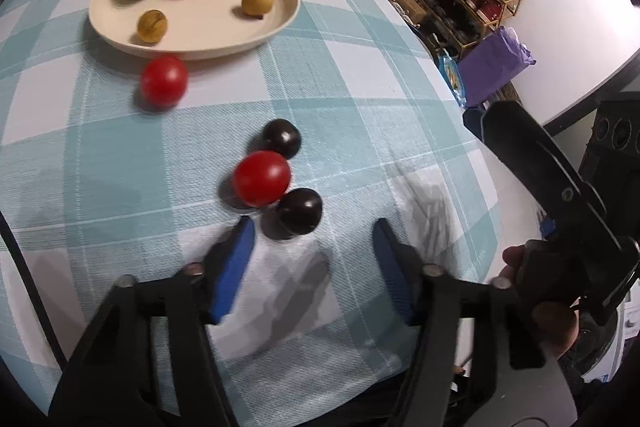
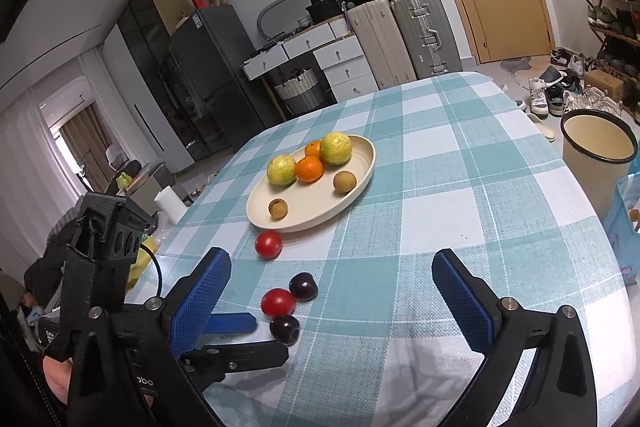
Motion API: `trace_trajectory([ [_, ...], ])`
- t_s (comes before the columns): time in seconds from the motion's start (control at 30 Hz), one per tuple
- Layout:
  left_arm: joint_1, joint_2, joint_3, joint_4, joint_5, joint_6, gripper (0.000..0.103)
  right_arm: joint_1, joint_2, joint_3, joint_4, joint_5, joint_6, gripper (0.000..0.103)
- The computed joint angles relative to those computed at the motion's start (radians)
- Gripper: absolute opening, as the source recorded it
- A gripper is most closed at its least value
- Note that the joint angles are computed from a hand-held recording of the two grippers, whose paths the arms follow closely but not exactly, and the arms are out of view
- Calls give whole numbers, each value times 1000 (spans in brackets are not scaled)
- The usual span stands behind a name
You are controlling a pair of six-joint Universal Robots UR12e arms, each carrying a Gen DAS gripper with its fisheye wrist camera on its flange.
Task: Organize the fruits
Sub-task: 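Grasp a dark plum with the left tool while the right tool grasps a red tomato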
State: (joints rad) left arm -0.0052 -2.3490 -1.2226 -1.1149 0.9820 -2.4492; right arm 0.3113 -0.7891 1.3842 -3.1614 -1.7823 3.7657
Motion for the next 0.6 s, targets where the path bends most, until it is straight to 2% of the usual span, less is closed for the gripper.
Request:
trace_trajectory([
  [0.07, -2, -5, 8, -16, -1, -4, 44, -1, -2, 7, -8, 2, 5, 103],
  [0.13, -3, -7, 9, -13, 1, -16, 42, -2, -3, 9, -10, 1, 7, 103],
  [0.43, -7, -13, 6, 41, 2, -80, 41, -6, -7, 33, -38, 11, 33, 103],
  [0.5, -8, -13, 6, 46, 7, -77, 32, -6, -7, 35, -40, 12, 34, 103],
  [0.53, -9, -16, 11, 38, 5, -75, 21, -7, -6, 34, -41, 15, 35, 103],
  [0.6, -7, -21, 17, 22, -6, -70, 20, -7, -5, 35, -40, 17, 35, 103],
])
